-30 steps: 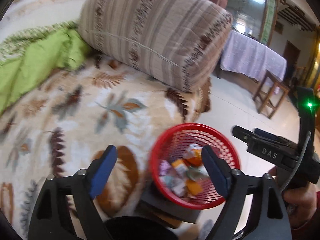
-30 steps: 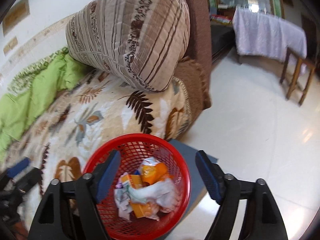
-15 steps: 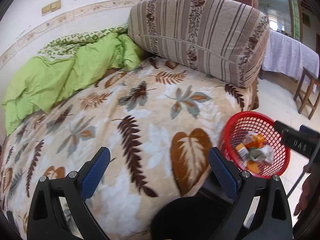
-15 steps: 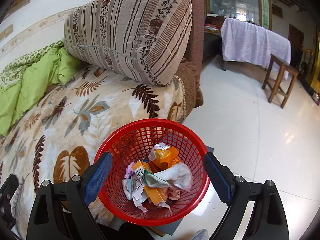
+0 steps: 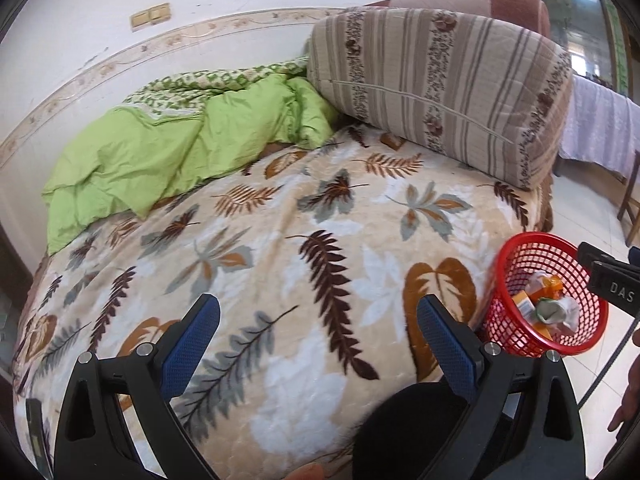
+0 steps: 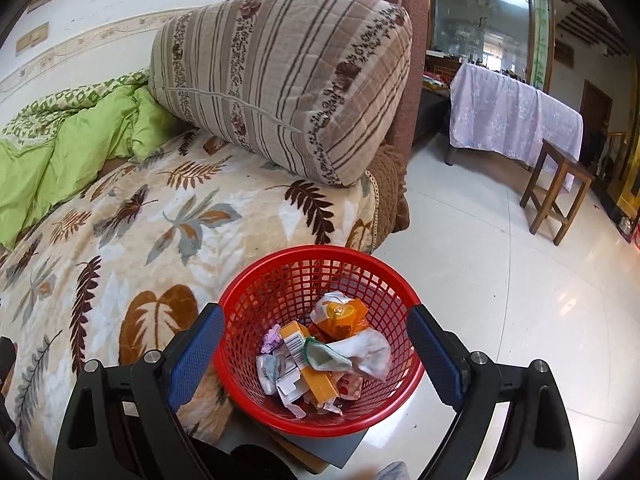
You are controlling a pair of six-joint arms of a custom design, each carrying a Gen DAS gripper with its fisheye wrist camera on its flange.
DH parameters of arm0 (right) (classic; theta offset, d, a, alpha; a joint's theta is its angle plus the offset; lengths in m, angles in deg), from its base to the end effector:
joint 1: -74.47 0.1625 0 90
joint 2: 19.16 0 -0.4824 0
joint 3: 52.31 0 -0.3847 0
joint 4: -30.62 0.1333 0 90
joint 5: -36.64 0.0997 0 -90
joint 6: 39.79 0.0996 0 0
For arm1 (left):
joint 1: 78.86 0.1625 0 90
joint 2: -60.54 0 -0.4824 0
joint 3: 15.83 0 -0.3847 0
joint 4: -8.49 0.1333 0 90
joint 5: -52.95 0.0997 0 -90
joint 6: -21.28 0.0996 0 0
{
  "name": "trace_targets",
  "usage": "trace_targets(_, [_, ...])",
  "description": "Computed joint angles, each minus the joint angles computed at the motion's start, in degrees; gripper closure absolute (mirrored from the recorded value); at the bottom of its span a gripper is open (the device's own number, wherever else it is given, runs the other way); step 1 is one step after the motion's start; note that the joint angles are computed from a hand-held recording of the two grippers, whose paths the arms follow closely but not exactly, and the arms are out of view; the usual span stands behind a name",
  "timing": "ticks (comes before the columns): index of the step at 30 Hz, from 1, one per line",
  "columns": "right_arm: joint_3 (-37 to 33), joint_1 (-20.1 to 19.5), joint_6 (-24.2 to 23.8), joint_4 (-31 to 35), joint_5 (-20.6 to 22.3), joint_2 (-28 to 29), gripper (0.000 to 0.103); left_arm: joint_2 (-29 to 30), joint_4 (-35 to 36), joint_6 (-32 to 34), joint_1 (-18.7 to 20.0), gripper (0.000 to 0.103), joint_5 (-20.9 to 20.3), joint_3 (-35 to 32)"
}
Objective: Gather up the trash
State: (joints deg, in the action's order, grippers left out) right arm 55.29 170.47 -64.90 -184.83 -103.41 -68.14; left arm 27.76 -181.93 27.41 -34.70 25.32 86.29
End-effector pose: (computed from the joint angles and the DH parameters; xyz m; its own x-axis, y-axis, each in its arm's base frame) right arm 0.1209 -0.6056 0.2645 -0.6275 0.4078 0.6633 -0.3395 0.6233 -0.7045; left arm -0.3124 -0.6121 0.0756 -0.5819 0.0777 -0.8096 0.6804 0.5917 -0.4323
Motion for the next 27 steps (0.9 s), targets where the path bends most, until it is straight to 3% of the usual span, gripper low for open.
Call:
trace_targets(4, [0.0, 0.5, -0.7, -0.4, -0.1, 0.3, 0.009, -0.7, 2.8, -2.0, 0.0, 0.005, 1.2, 0.5])
trace_targets(27, [0.2, 1.2, -1.5, -0.5, 0.2, 0.6, 0.009, -1.8, 2.0, -3.5, 0.1, 0.005, 1.0, 2.0])
